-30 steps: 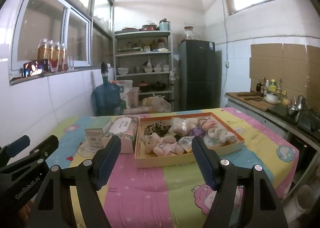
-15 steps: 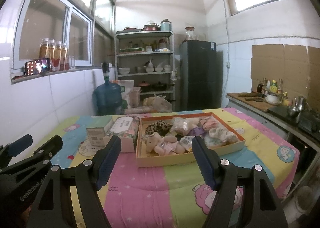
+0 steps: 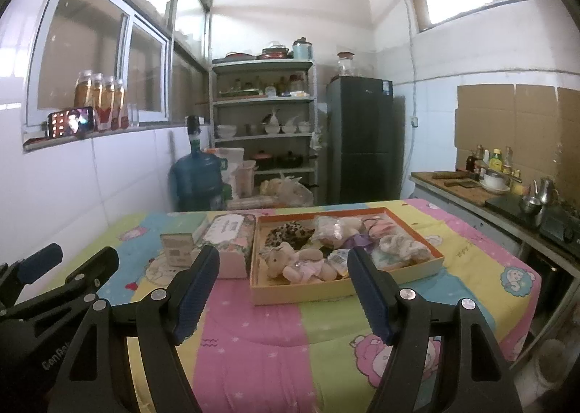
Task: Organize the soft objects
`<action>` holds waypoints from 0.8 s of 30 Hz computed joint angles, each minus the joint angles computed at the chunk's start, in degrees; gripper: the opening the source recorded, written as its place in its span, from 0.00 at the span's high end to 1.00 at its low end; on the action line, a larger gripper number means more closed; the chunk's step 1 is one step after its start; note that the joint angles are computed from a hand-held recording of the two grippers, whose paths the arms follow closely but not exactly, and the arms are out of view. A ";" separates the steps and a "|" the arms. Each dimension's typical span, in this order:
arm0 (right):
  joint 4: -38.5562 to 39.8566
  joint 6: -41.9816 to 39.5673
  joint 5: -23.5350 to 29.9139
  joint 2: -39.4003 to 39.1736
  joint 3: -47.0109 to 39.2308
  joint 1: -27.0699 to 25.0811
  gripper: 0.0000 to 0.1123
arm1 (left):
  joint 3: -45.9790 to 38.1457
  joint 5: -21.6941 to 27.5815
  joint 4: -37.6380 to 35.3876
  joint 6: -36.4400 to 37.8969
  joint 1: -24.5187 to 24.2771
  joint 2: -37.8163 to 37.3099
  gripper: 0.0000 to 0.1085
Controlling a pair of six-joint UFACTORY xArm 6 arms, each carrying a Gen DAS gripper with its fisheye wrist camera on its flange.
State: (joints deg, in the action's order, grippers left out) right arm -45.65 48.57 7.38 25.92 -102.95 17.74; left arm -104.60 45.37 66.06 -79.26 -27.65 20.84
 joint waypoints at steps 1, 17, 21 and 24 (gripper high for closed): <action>-0.28 0.24 -0.04 -0.31 0.34 0.05 0.33 | 0.00 0.00 0.00 0.00 0.00 0.00 0.31; -2.54 2.50 0.03 -0.67 0.49 0.08 0.33 | 0.67 -0.40 -0.05 -0.15 0.17 -0.35 0.31; -2.94 2.85 -0.01 -0.67 0.34 0.10 0.33 | 0.72 -0.35 0.10 -0.34 0.16 -0.38 0.31; -2.49 2.46 0.05 -0.69 0.37 0.14 0.33 | 0.78 -0.40 0.07 -0.34 0.17 -0.38 0.31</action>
